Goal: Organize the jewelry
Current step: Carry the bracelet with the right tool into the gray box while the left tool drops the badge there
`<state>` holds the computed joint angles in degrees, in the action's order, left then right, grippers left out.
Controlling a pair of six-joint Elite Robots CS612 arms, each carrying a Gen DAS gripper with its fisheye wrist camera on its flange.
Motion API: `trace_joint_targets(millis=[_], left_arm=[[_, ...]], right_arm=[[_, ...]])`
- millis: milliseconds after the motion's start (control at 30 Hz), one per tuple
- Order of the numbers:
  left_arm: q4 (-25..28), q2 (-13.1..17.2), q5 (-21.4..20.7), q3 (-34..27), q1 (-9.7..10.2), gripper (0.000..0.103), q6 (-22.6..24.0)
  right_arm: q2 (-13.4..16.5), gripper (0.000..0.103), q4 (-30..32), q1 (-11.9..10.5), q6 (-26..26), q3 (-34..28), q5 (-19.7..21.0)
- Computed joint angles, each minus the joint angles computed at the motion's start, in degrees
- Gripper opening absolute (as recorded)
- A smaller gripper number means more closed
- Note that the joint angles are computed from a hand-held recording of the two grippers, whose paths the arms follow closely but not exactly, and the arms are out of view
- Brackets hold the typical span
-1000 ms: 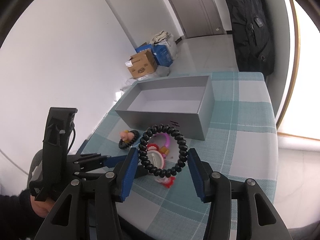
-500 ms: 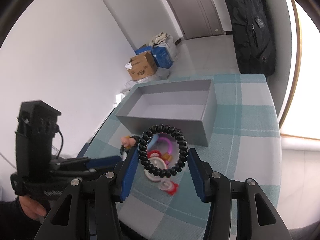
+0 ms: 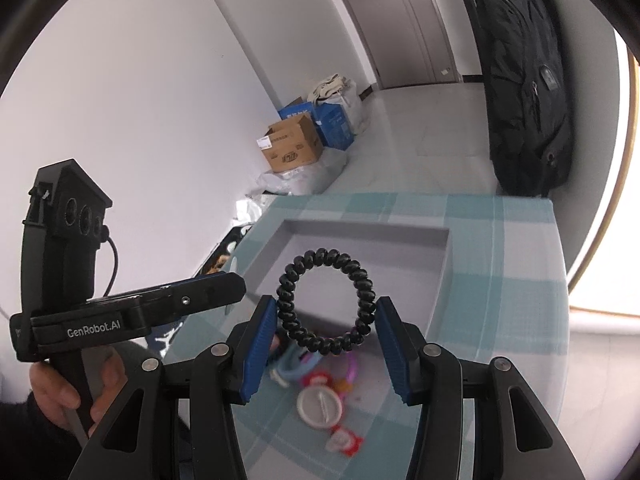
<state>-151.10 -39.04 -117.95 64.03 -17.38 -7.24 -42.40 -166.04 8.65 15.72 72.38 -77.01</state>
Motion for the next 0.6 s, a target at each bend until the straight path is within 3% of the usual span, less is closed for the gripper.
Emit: trace_joint_targets(millis=[267, 600], left_arm=[[5.1, 3.5, -0.6, -6.4, 0.02, 0.037, 1.0], [9.5, 6.3, -2.0, -10.8, 0.14, 0.037, 1.0]], right_arm=[[2.8, 0.05, 4.8, -0.6, -1.6, -5.7, -0.4], [5.0, 0.05, 7.4, -1.1, 0.7, -8.4, 0.7]])
